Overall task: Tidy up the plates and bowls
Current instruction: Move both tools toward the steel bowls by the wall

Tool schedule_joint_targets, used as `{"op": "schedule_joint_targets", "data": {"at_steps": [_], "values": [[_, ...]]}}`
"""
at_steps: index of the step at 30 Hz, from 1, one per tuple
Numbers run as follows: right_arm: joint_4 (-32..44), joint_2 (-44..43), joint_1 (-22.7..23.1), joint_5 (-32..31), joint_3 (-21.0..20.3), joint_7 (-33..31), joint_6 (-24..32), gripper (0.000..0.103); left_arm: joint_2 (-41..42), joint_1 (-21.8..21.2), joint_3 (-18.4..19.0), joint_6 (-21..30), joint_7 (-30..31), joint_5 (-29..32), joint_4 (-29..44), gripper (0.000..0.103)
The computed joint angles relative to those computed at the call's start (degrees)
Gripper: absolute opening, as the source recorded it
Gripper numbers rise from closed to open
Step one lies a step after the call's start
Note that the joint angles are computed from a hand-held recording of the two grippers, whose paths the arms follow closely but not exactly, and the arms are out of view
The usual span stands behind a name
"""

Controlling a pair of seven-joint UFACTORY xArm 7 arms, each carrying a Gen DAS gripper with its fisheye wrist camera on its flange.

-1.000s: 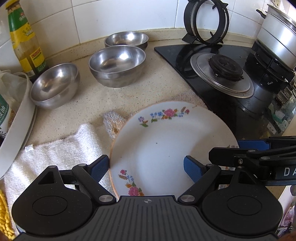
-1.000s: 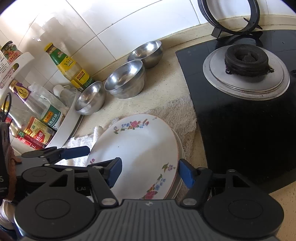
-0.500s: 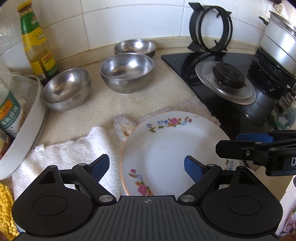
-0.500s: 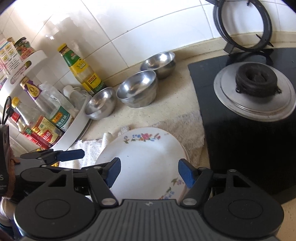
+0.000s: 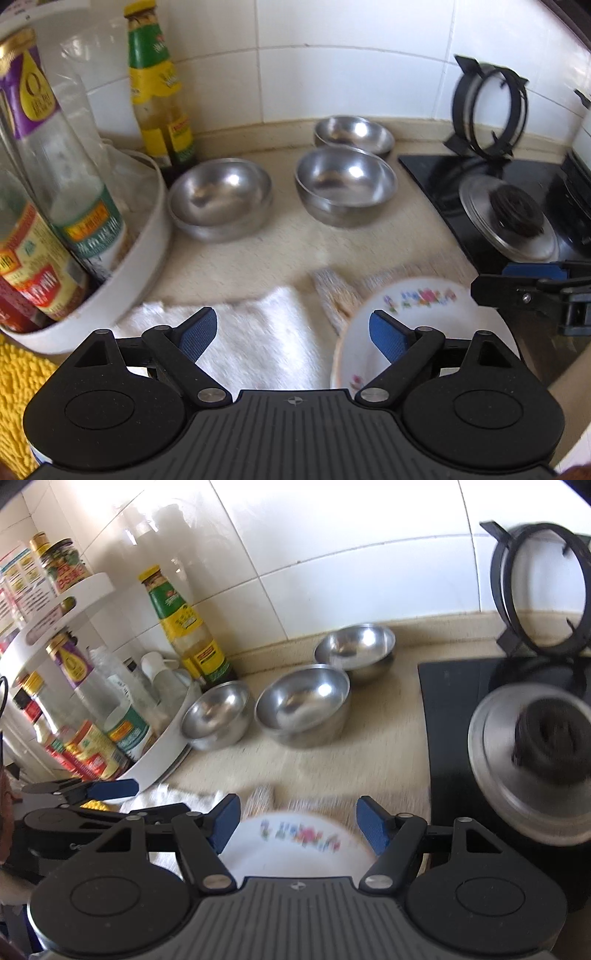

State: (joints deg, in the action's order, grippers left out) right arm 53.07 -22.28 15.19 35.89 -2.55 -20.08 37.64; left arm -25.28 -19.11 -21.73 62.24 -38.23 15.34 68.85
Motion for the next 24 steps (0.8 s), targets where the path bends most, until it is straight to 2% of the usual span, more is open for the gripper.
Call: {"op": "schedule_joint_targets", "data": {"at_steps": [5, 7, 11, 20, 24], "values": [[5.8, 5.5, -0.4, -0.4, 0.3, -1.0, 0.1, 0.072, 2.9, 1.0, 0.9, -1.2, -0.2, 0.5, 2.4, 0.094], [8.1, 8.0, -0.7, -0.1, 0.7, -1.9, 0.3, 0.075, 4.3, 1.4, 1.0, -1.5, -0.3, 1.8, 3.7, 0.094], [14.2, 14.4, -2.6, -0.8, 2.0, -1.2, 1.7, 0.075, 7.5, 1.7, 2.0, -2.5, -1.1, 2.7, 6.3, 0.095], [30.3, 29.5, -7.9, -2.6, 5.9, 1.4, 7.8, 0.075, 18.1, -1.1, 5.6, -5.7, 1.8, 1.6, 13.2, 0.093], [36.2, 35.1, -9.7, -3.3, 7.7, 2.4, 11.7, 0.069, 21.6, -2.5, 7.4, -6.6, 3.3, -0.5, 15.6, 0.091]]}}
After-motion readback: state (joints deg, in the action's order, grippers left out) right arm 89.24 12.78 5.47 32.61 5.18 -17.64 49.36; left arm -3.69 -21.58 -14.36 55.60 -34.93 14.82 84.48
